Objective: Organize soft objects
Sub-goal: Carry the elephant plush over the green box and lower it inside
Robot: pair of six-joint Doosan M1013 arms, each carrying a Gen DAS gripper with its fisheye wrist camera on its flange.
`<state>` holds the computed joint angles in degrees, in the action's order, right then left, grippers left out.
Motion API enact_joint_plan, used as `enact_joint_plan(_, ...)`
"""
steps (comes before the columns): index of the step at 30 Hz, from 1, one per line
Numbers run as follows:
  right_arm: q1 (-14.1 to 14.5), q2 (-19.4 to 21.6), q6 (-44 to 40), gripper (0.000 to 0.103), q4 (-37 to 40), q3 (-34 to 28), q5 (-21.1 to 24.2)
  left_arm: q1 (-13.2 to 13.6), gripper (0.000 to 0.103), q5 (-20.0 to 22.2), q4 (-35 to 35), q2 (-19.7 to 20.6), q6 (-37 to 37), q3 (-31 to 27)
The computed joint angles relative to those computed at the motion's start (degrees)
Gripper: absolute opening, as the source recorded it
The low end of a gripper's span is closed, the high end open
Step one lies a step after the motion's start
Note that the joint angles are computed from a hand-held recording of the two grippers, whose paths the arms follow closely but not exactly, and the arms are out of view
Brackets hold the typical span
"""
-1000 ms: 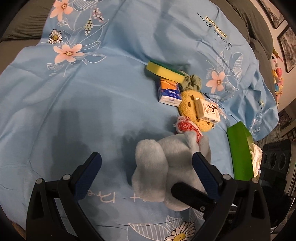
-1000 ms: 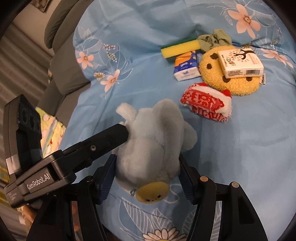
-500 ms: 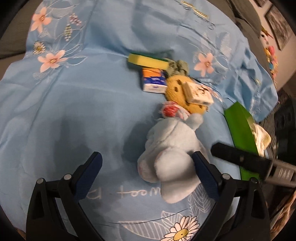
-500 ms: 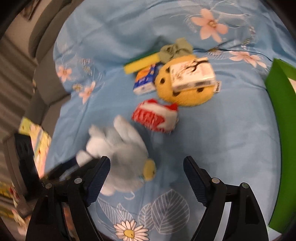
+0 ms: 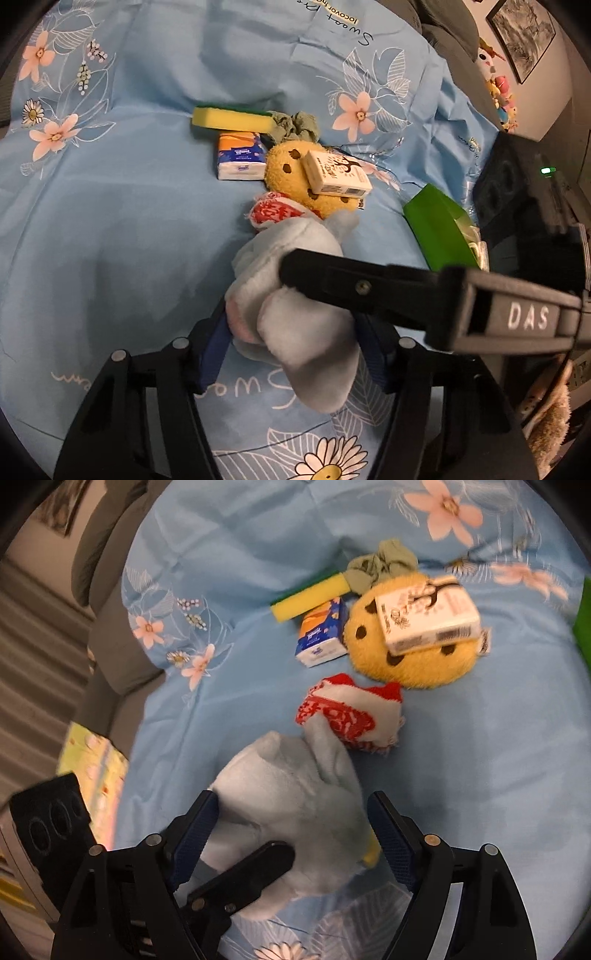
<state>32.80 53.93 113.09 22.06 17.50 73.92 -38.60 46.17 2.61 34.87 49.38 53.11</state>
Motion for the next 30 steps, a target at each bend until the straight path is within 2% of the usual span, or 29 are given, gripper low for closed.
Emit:
enact_joint_plan(3,-0.55,-0.76,0.62,0.091,4.42,3.45,-2.77,0.14,0.057,-0.83,-0.84,-0.06,-0.05,0.27)
enact_joint_plan(5,-0.41,-2.02,0.99,0.091,4.47,6.1,-5.21,0.11,0.054,-1.62,-0.69,-0.31,-0.58,0.71)
enact_joint_plan(8,-0.41,-2.92,-0.45,0.091,6.53,7.36,-6.7,0.09,0.051,-4.95,-0.62,-1.54,-1.98,2.43)
enact_joint_plan(13,-0.58,-6.44,-2.45,0.09,9.62,12.72,-13.24,-0.64,0.048,-10.11,4.93,-3.37,-4.91,4.04)
enact_joint_plan(16,-0.6,-8.76,-3.17,0.09,9.4,15.71,-17.24,-1.37,0.048,-11.03,8.41,-3.21,-6.07,2.93)
enact_joint_plan(19,-1.02,-11.47,-2.94,0.09,8.91,19.39,-21.45,-2.11,0.048,-11.22,10.19,-2.33,-5.21,0.42)
enact_joint_plan(22,-1.36,-14.7,-1.49,0.09,5.36,23.5,-25.72,-2.85,0.048,-11.08,9.05,-0.22,-0.89,-3.95)
enact_joint_plan(30,-3.1,-22.22,6.58,0.09,-4.49,33.32,-35.89,-4.33,0.048,-9.3,-0.38,7.64,13.71,-18.77)
